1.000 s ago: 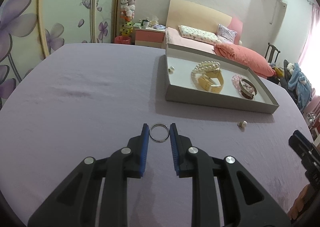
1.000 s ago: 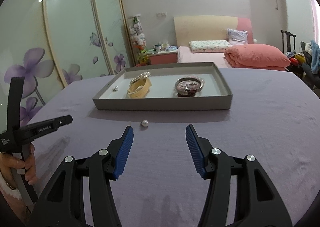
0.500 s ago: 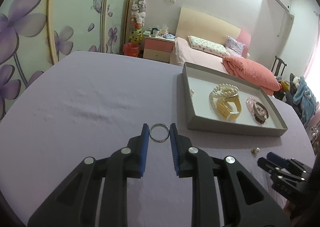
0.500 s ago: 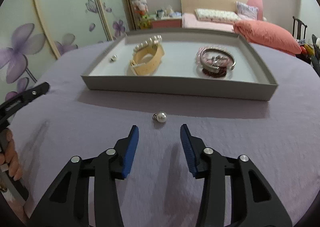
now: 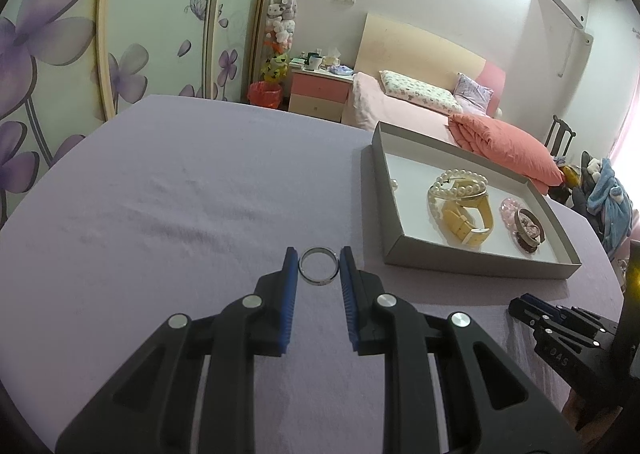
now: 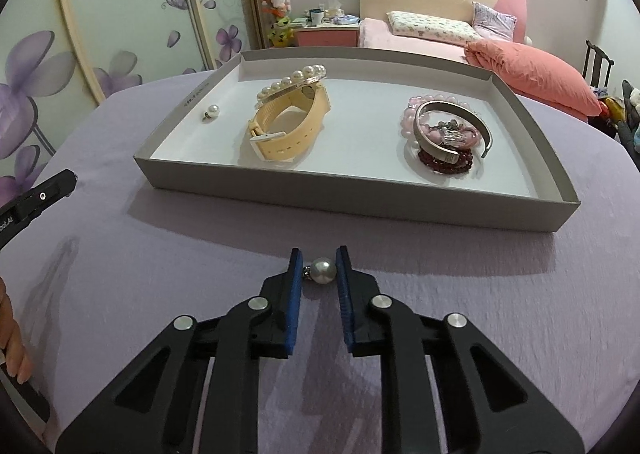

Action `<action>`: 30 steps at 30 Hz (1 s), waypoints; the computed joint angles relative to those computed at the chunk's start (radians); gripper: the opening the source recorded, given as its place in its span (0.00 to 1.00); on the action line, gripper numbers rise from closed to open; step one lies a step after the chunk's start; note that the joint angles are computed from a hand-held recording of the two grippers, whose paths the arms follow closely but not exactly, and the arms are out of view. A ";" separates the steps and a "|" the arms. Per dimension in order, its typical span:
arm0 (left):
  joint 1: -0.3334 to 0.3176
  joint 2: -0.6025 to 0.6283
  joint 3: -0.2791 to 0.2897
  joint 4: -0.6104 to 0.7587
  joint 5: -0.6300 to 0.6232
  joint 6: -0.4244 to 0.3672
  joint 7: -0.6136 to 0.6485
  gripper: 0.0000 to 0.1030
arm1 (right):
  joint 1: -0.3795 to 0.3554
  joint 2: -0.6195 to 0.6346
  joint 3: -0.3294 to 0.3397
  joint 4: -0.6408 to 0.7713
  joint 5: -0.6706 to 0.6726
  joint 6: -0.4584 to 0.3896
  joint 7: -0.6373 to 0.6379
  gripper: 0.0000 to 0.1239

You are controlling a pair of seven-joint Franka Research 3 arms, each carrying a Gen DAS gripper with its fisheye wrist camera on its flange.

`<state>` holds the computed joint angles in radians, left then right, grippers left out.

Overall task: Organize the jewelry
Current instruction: 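Carry the silver ring and pearl earring into the grey tray with both tools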

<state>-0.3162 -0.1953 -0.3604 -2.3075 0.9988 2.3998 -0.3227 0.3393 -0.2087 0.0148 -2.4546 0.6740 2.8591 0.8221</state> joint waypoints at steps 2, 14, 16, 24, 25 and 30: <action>0.000 0.001 0.000 0.000 0.002 -0.001 0.001 0.21 | 0.000 -0.002 -0.003 -0.002 0.004 -0.003 -0.003 0.14; -0.019 0.011 -0.009 0.016 0.011 -0.009 0.011 0.21 | -0.050 -0.132 -0.058 -0.118 0.006 -0.032 -0.036 0.14; -0.026 0.012 -0.015 0.020 0.017 -0.007 0.009 0.21 | -0.060 -0.147 -0.072 -0.132 0.005 -0.027 -0.034 0.14; -0.066 0.025 -0.046 0.041 0.058 0.002 -0.032 0.21 | 0.036 -0.252 -0.201 -0.192 0.212 0.059 -0.228 0.14; -0.071 0.027 -0.049 0.043 0.066 0.002 -0.040 0.21 | 0.052 -0.266 -0.213 -0.197 0.238 0.071 -0.260 0.14; -0.113 0.036 -0.076 0.061 0.122 -0.048 -0.080 0.21 | 0.162 -0.339 -0.291 -0.216 0.394 0.138 -0.448 0.14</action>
<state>-0.4289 -0.1591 -0.4366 -2.2460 1.1205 2.3522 -0.4026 0.5011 -0.5475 -0.2767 -2.6702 1.0676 2.9972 0.3741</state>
